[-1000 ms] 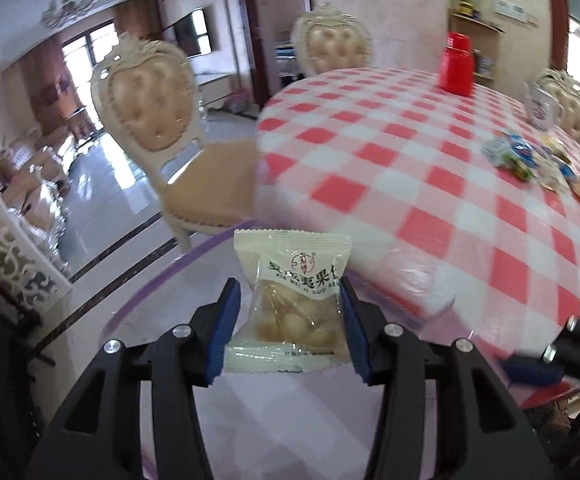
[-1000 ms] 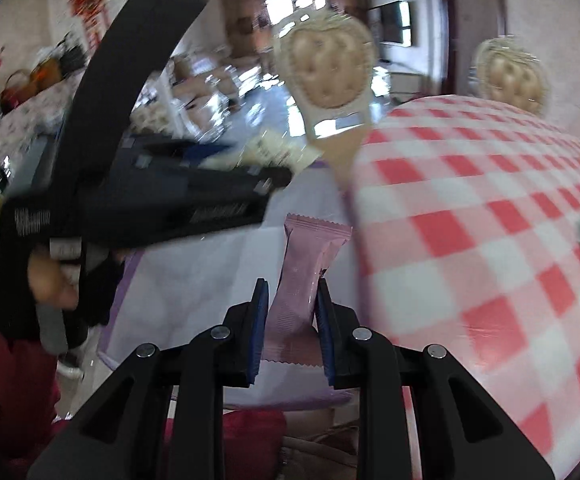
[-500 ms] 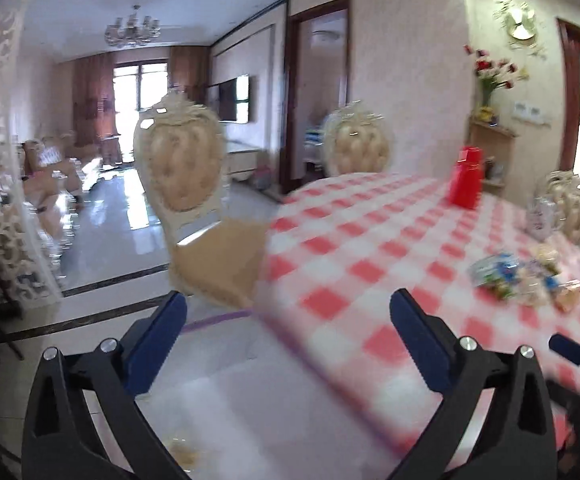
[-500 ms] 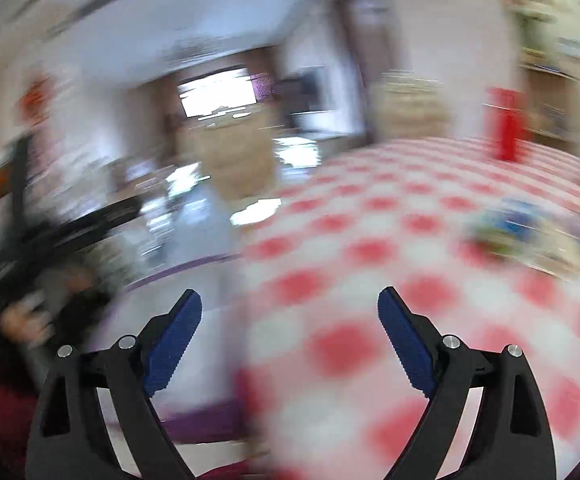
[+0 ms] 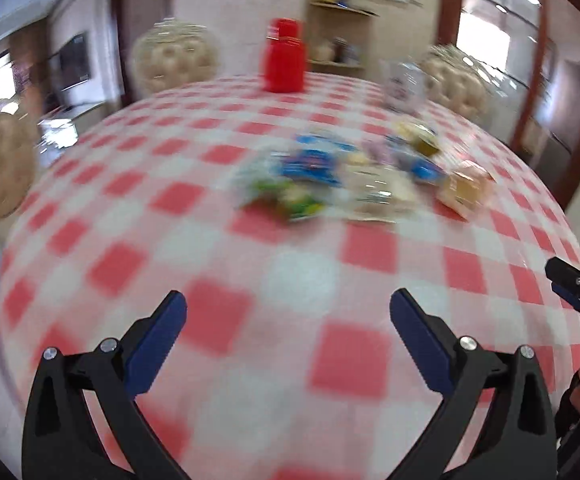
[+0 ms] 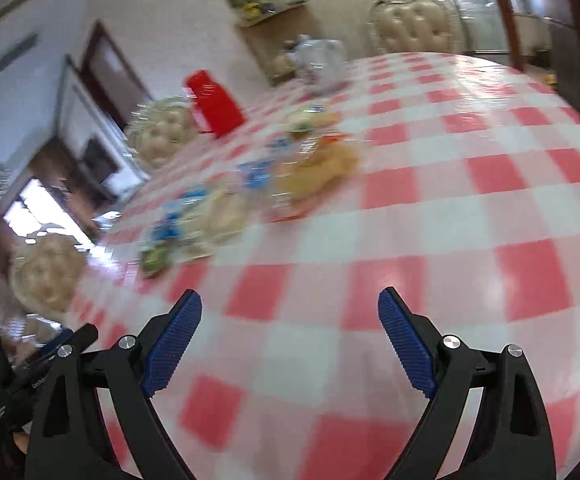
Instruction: Organize snacks
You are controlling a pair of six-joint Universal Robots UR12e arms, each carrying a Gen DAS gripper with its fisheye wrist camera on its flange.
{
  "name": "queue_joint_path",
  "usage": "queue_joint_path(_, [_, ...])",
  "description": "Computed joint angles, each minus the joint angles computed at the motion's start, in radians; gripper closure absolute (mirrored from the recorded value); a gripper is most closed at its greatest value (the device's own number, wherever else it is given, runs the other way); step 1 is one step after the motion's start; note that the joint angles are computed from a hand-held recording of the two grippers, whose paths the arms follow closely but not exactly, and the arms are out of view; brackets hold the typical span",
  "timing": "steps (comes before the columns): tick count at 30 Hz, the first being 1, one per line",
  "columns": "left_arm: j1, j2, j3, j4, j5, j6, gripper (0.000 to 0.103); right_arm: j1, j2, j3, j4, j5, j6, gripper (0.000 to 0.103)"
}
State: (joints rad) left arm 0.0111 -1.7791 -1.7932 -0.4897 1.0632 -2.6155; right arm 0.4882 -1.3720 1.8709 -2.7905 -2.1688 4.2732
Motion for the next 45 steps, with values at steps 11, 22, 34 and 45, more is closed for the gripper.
queue_joint_path(11, [-0.088,-0.163,0.158,0.167,-0.098,-0.405,0.002,-0.152,0.036,-0.030,-0.037,0.125,0.184,0.016])
queue_joint_path(22, [-0.055,-0.188,0.189,0.162,-0.104,-0.504,0.002,-0.205,0.140,-0.284,0.485,0.080,0.131,0.017])
queue_joint_path(34, [-0.064,-0.174,0.191,0.056,-0.094,-0.412,0.002,-0.207,0.075,-0.197,0.503,0.053,-0.111,0.017])
queue_joint_path(45, [-0.126,-0.168,0.188,-0.034,0.008,-0.119,0.002,-0.196,0.025,-0.113,0.302,0.008,-0.118,0.057])
